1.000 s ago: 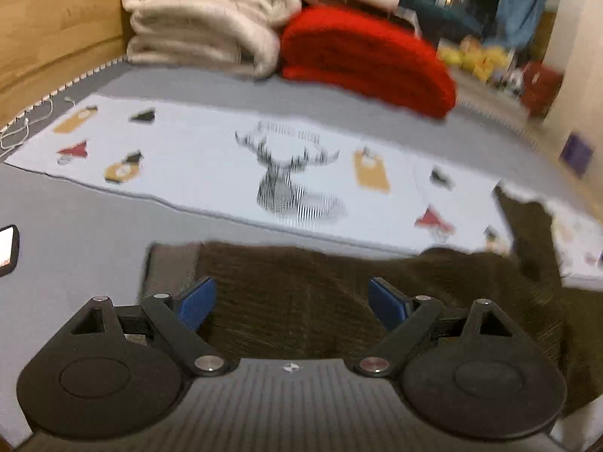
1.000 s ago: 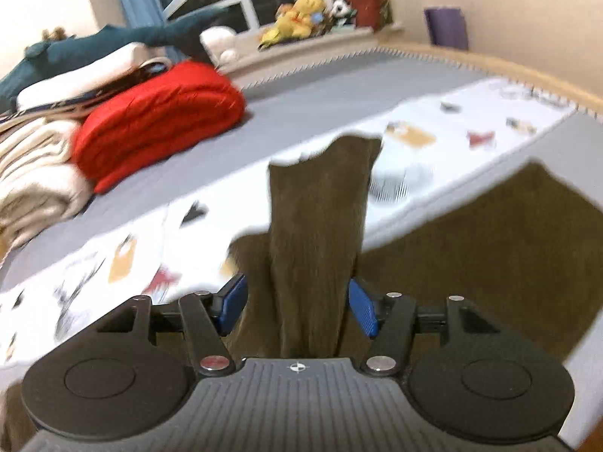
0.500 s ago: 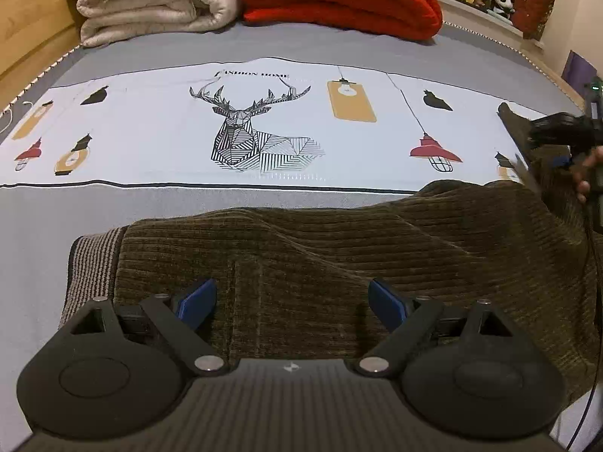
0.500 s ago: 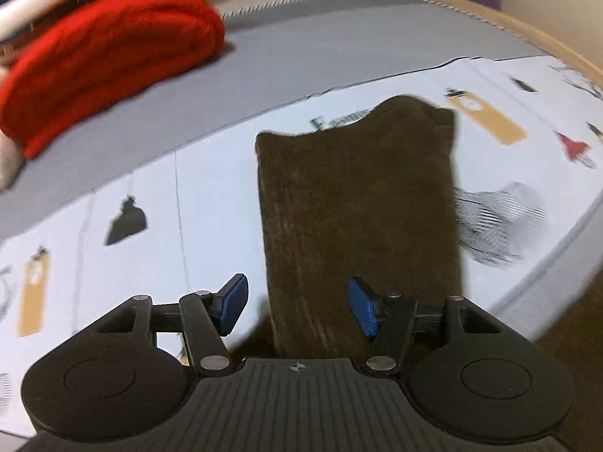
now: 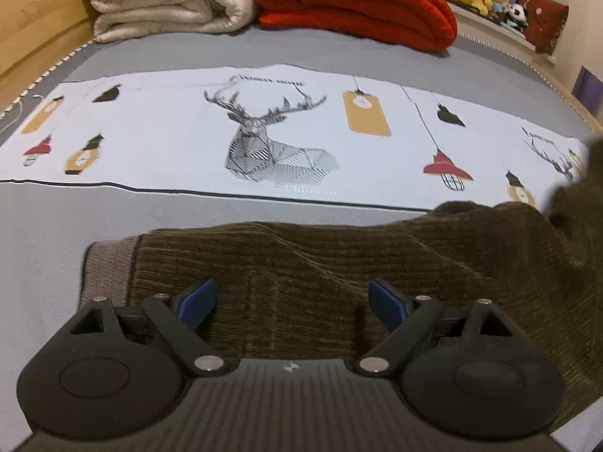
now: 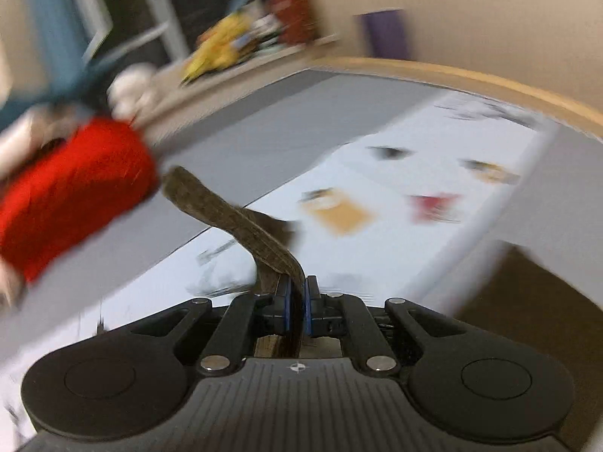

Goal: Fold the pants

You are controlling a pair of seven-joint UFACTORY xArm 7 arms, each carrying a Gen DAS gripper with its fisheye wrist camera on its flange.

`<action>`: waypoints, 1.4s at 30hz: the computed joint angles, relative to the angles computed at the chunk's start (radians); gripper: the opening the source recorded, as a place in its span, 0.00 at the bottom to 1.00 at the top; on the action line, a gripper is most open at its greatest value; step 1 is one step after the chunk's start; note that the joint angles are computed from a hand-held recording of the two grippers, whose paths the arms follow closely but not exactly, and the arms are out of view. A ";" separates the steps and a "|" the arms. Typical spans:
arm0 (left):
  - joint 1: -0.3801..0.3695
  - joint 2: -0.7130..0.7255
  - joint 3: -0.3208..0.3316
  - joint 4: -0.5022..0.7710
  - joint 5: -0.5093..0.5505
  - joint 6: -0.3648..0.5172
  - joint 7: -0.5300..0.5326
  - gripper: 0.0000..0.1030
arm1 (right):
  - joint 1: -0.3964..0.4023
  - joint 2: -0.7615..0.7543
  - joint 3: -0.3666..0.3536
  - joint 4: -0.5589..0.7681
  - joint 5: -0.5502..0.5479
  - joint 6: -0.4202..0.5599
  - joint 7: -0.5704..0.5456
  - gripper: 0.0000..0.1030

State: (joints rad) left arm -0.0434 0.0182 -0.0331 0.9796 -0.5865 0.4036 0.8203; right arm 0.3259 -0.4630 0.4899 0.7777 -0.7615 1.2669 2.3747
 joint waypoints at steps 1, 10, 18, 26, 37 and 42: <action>0.001 -0.005 0.000 -0.003 -0.009 -0.002 0.007 0.89 | 0.062 -0.092 0.030 -0.076 0.074 0.048 0.095 0.06; -0.019 -0.052 0.006 -0.064 0.028 -0.075 -0.039 0.89 | 0.217 -0.219 0.255 -0.360 0.392 -0.007 0.591 0.07; -0.046 -0.075 0.020 -0.084 0.064 -0.117 -0.045 0.89 | 0.247 -0.235 0.246 -0.200 0.337 0.347 0.437 0.00; -0.094 -0.137 0.057 -0.121 -0.136 -0.063 0.193 0.89 | 0.372 -0.411 0.283 -0.359 0.474 0.233 0.539 0.10; -0.237 -0.371 0.039 -0.287 -0.238 0.094 0.396 0.89 | 0.371 -0.486 0.135 -0.498 0.491 0.110 0.404 0.39; -0.369 -0.422 0.009 -0.353 -0.184 0.144 0.414 0.89 | 0.423 -0.579 0.163 -0.541 0.519 0.120 0.378 0.46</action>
State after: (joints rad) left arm -0.4128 -0.4040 -0.0243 0.6264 -0.7702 0.5480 1.2347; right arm 0.7487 -1.0416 0.6532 0.2365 -0.2425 1.3864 2.7531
